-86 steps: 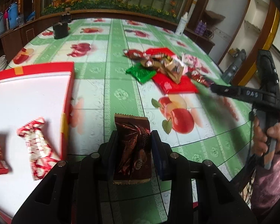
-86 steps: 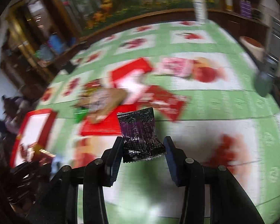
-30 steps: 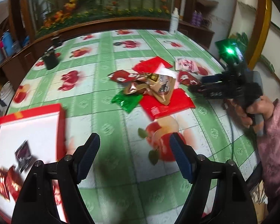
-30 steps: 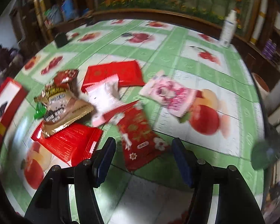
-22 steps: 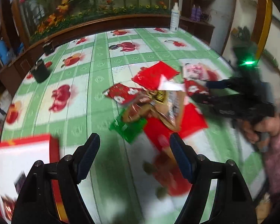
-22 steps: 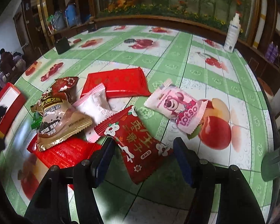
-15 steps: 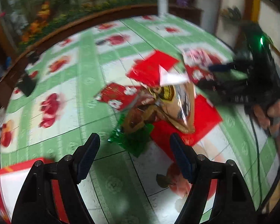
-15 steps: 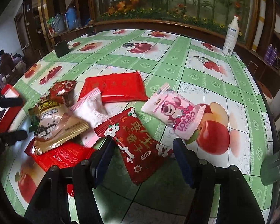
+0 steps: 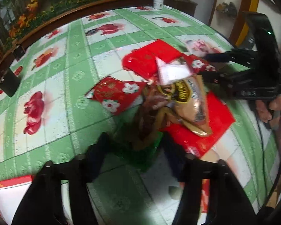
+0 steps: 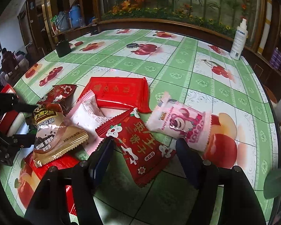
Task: Organize snacks
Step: 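Grasp the green packet with the left tool, then grasp a red packet with the right tool while the left tool holds the green packet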
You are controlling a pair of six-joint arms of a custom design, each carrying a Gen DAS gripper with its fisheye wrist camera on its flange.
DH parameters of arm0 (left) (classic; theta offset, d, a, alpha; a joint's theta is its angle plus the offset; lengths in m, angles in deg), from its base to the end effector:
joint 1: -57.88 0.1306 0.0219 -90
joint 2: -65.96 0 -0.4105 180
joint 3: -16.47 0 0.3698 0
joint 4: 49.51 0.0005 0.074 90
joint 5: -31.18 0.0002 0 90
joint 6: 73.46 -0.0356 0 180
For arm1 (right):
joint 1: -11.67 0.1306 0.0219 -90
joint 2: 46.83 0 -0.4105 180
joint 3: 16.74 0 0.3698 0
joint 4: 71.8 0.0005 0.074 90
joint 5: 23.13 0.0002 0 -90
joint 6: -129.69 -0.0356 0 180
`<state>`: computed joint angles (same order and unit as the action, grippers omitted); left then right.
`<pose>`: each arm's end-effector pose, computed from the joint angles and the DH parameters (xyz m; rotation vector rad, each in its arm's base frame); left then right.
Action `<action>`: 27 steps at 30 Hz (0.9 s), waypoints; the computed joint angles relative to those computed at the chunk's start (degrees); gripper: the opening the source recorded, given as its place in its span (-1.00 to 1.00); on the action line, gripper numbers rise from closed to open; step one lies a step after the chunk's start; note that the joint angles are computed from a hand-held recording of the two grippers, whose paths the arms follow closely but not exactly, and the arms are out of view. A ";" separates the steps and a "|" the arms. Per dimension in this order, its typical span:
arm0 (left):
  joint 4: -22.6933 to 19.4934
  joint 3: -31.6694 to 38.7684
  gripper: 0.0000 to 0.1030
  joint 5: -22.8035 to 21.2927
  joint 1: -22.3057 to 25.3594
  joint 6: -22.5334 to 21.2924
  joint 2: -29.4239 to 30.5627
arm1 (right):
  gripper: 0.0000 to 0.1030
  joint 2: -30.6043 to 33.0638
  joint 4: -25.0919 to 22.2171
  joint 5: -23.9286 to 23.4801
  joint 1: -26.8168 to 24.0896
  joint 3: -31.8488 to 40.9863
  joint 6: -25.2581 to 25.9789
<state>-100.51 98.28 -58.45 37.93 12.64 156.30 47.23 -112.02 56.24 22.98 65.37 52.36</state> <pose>0.4185 -0.1527 0.3917 0.5423 2.5569 -0.1077 0.4689 0.1000 0.3773 -0.5904 2.4008 0.2198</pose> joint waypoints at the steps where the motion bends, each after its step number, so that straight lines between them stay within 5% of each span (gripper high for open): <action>1: 0.03 -0.04 -0.04 -0.58 -0.25 -0.15 -0.05 | 0.28 -0.02 0.29 0.21 0.00 -0.03 -0.49; 3: 0.09 -0.37 -0.26 -0.20 -0.61 0.15 -0.46 | -0.03 -0.19 0.73 1.05 0.11 -0.24 -0.98; 7: 0.35 -1.89 -0.28 -2.07 -1.89 2.00 -1.97 | -0.13 -0.81 0.77 0.31 -0.08 -0.65 -1.44; 10: -0.04 -3.45 -0.28 -2.44 -2.45 4.68 -3.87 | -0.43 -1.12 -0.59 -2.50 -0.81 -0.28 -2.35; 23: 1.69 -9.65 -0.28 -1.06 -4.20 10.11 -13.67 | -0.89 -4.68 -4.07 -16.71 -3.94 -1.30 -9.41; 27: 1.45 -10.57 -0.28 -0.95 -3.76 10.80 -15.46 | -0.89 -6.10 -3.52 -11.94 -2.54 -2.32 -9.95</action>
<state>-99.06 87.72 -59.39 34.17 23.44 140.84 41.13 -115.54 44.29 20.44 63.05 42.40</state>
